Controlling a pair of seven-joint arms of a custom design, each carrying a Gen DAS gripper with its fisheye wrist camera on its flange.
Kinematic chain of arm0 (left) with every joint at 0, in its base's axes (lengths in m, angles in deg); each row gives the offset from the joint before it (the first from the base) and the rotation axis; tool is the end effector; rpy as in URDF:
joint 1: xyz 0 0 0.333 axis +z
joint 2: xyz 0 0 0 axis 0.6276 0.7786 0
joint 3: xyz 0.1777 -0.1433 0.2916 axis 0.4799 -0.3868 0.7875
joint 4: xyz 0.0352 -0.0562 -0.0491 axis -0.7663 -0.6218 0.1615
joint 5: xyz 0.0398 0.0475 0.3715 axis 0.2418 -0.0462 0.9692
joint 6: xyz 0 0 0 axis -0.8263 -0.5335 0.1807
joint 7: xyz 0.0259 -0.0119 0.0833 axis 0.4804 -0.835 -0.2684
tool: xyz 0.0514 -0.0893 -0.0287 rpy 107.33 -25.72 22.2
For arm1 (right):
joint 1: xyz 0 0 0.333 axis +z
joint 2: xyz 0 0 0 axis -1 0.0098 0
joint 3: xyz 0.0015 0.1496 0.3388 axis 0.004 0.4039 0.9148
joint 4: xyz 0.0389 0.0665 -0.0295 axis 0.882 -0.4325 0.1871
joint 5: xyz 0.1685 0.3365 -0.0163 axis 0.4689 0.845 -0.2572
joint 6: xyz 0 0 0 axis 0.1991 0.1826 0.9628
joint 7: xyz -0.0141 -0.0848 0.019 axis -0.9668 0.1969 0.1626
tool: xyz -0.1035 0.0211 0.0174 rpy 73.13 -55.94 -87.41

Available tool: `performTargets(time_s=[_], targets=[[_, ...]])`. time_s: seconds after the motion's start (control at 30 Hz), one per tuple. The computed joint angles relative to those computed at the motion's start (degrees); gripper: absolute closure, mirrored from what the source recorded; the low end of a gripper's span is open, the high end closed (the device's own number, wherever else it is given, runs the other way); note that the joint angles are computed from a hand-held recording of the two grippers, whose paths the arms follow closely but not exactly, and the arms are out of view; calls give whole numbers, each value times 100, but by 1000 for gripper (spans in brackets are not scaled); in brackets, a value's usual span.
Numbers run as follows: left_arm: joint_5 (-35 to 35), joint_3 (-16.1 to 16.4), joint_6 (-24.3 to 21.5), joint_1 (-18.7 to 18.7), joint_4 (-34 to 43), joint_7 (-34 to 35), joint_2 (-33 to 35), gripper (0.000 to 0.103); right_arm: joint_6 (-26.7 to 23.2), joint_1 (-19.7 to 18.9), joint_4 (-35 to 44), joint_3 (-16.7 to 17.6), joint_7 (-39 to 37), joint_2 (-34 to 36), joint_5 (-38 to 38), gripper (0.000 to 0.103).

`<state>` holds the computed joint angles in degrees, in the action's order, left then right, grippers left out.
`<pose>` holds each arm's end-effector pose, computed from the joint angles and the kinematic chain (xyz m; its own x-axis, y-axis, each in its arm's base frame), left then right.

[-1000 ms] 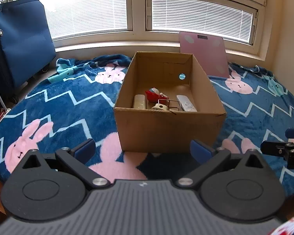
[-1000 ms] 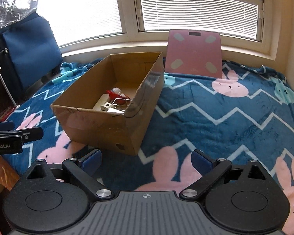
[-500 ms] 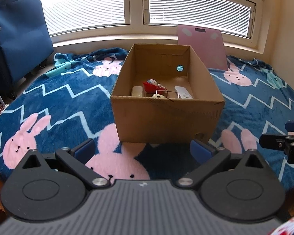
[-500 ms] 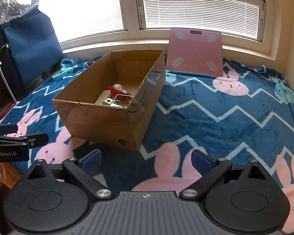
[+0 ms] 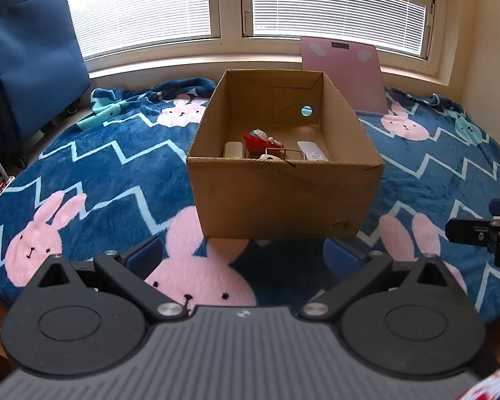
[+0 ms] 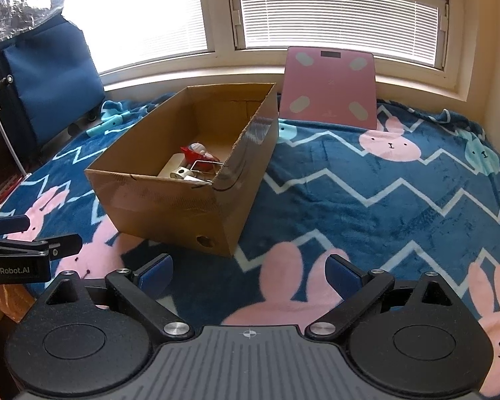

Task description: Organize rigid objects

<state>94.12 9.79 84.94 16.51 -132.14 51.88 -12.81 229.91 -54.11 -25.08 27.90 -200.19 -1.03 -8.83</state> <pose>0.5546 -0.3577 0.3782 -0.2946 -0.9541 -0.0531 -0.6170 0.2324 -0.7518 0.5038 0.4143 0.3766 -0.0144 -0.9853 -0.1703 -0.6633 0.1369 -0.7357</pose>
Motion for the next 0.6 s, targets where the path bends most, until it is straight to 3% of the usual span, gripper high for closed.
performTargets(time_s=[0.4, 0.6], targets=[[-119, 41, 62, -29, 52, 125, 52, 2, 30, -13, 9, -19, -29, 22, 39, 8], [262, 8, 223, 46, 148, -222, 115, 2, 15, 9, 23, -38, -21, 46, 65, 8]])
